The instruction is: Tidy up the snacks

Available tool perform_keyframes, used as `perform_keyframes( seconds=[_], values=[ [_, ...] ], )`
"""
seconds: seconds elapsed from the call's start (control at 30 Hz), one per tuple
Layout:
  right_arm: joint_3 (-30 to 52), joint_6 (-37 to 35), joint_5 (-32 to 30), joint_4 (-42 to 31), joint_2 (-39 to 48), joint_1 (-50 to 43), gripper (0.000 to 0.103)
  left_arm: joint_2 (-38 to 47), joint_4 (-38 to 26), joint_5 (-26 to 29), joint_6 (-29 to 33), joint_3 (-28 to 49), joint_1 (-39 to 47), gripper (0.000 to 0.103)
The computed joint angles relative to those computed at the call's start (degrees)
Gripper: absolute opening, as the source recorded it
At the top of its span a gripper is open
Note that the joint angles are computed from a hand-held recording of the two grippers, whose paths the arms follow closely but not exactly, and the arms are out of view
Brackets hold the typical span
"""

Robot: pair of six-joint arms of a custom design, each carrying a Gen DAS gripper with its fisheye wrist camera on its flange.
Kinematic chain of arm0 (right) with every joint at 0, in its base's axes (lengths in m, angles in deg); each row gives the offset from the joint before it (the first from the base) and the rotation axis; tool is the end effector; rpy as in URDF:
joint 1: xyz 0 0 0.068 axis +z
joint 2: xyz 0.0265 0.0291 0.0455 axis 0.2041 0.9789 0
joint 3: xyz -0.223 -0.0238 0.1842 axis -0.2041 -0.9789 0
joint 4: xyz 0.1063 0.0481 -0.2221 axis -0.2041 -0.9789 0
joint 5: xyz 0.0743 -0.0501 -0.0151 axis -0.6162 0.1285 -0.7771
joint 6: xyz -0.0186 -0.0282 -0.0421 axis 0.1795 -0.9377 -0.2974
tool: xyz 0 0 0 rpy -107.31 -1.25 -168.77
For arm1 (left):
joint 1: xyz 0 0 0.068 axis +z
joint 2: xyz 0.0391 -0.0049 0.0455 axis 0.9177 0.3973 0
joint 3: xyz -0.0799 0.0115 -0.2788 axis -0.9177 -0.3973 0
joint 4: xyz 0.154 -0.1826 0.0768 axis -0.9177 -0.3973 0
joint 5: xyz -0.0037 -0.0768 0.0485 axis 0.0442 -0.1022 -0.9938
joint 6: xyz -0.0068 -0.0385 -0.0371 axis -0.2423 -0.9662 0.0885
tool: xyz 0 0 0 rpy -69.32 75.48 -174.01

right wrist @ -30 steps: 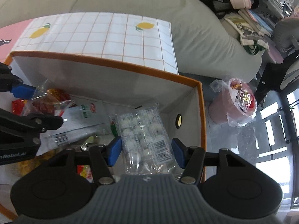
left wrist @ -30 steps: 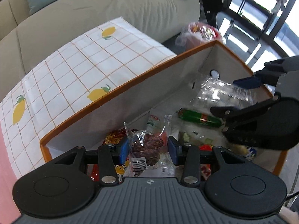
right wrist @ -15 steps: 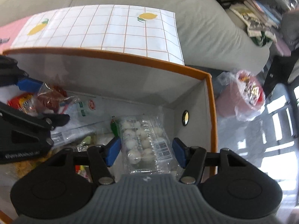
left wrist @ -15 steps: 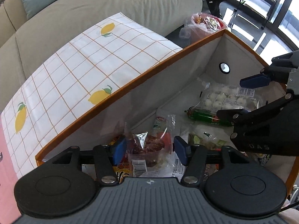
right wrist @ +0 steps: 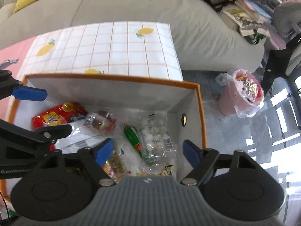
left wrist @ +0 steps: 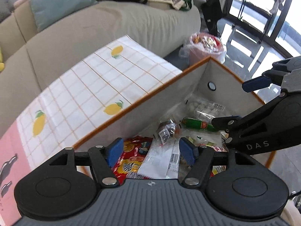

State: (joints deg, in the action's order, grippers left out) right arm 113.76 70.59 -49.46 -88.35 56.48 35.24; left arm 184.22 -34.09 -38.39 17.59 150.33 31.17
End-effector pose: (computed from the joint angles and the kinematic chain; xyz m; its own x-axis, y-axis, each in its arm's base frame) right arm 0.3062 0.1246 0.2501 -0.9161 -0.1255 -0.3808 -0.0911 0.9901 -0.1072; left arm 0.3000 -0.2124 0.2283 -0.7159 0.5110 -0.4757 0.5733 0.8192 0.0171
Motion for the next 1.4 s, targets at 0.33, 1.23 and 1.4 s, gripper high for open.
perform_keyframes(
  seconds=[0.33, 1.23, 1.4],
  values=[
    [3.35, 10.17, 1.26, -5.07, -10.95, 9.64, 0.09, -20.93, -5.81, -3.26, -0.85, -6.08, 1.66, 0.079],
    [-4.42, 72.24, 48.07, -24.29, -6.85, 65.17, 0.094, -66.22, -10.44, -35.58, -25.16, -37.3, -19.58, 0.088],
    [-7.94, 75.24, 45.85, -22.77, -7.67, 65.34, 0.096, -66.74, -11.09, -35.48, -28.23, -40.91, -20.97, 0.088]
  ],
)
